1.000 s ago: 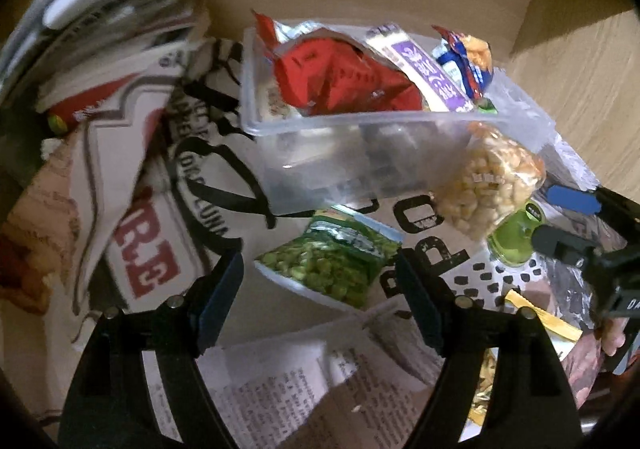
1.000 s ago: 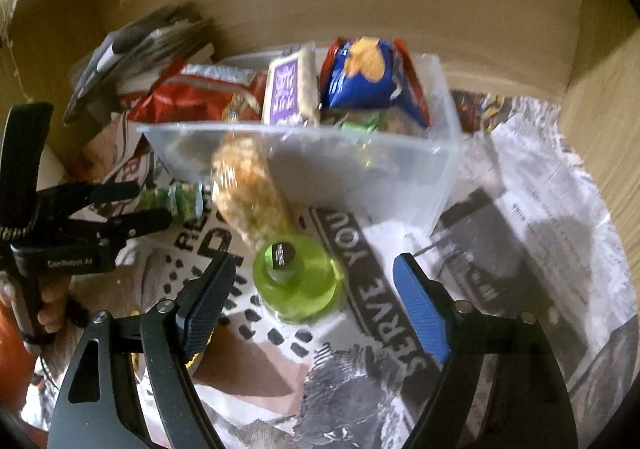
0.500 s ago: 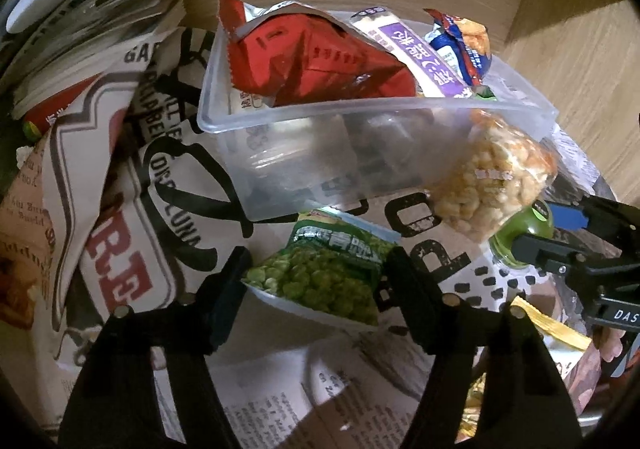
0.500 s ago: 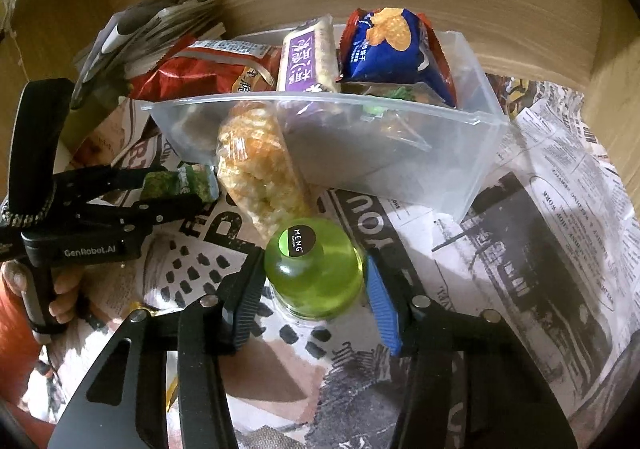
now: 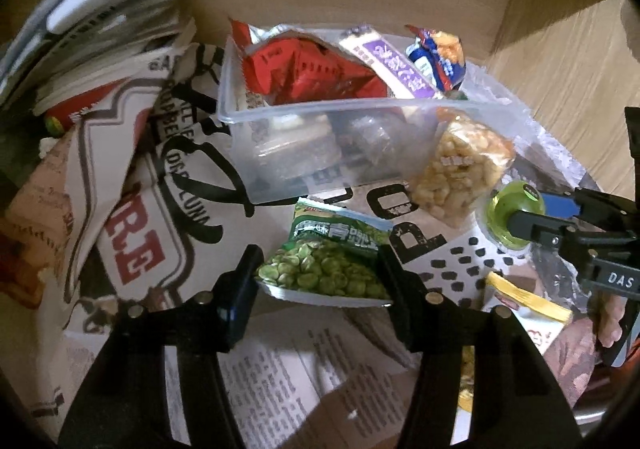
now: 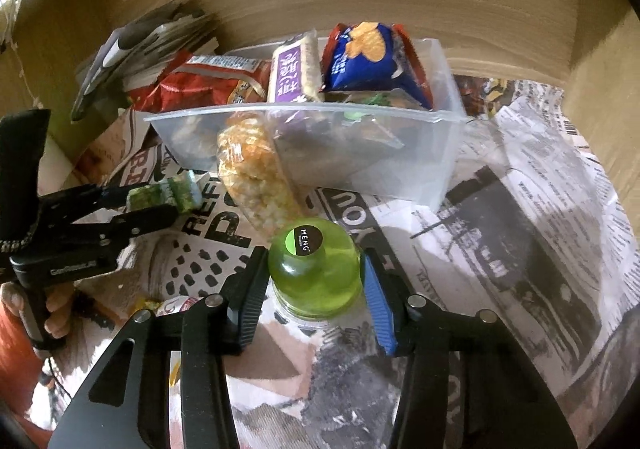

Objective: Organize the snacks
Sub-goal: 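Carry the pea bag and green bottle into the clear box and release both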

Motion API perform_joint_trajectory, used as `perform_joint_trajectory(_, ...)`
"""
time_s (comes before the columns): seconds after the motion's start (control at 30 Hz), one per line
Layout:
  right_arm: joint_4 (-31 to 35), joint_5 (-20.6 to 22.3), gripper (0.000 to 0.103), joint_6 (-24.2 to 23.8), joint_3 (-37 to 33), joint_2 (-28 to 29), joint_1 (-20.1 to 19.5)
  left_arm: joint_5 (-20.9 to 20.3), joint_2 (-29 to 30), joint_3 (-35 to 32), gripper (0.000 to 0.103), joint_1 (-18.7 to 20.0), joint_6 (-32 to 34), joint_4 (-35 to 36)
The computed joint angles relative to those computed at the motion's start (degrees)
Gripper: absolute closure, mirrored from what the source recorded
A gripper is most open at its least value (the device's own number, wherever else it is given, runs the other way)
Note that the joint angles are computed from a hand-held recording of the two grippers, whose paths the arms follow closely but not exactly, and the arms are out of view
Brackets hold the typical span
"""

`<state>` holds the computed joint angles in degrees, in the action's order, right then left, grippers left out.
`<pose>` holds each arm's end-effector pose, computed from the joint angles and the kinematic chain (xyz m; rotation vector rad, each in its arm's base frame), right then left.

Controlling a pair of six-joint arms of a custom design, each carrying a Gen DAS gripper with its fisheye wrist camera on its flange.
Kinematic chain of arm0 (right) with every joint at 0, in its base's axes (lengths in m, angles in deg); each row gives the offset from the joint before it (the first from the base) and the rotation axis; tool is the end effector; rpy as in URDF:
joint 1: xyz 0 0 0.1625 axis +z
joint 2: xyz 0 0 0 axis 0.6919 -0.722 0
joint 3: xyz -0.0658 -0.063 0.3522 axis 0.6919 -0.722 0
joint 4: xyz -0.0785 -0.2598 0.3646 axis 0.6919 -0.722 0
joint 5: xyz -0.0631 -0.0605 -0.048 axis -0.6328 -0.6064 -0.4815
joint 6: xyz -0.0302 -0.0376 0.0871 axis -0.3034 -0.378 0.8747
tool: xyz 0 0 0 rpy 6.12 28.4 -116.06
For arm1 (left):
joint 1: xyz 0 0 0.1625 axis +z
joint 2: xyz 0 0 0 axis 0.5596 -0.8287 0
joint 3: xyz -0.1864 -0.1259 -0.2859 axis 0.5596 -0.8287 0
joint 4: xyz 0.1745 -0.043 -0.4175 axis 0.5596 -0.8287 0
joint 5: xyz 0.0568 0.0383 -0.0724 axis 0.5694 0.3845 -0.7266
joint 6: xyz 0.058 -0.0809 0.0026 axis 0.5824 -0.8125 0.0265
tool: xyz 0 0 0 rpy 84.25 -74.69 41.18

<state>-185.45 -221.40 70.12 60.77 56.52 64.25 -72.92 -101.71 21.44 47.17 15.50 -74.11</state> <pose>0.2706 -0.6284 -0.0876 0.0680 -2.3168 0.9437 0.0419 -0.7684 0.1972 1.2285 2.4684 -0.3651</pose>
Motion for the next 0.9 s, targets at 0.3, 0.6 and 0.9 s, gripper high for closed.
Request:
perform_joint_trajectory(0.3, -6.5, -1.7, 0.06, -3.1, 1.3, -0.9, 1.6, -4.5, -5.7, 2.4, 0.046, 0.5, 1.4, -0.3)
perform_joint_trajectory(0.6, -13.2, -2.6, 0.06, -8.3, 0.4, -1.4, 3.3, -7.7, -8.0, 3.3, 0.046, -1.5, 0.6, -2.0)
perform_joint_trajectory(0.9, -17.7, -2.2, 0.06, -13.5, -2.9, -0.6, 3.3, -9.3, -5.9, 2.0, 0.046, -3.7, 0.0, -5.3)
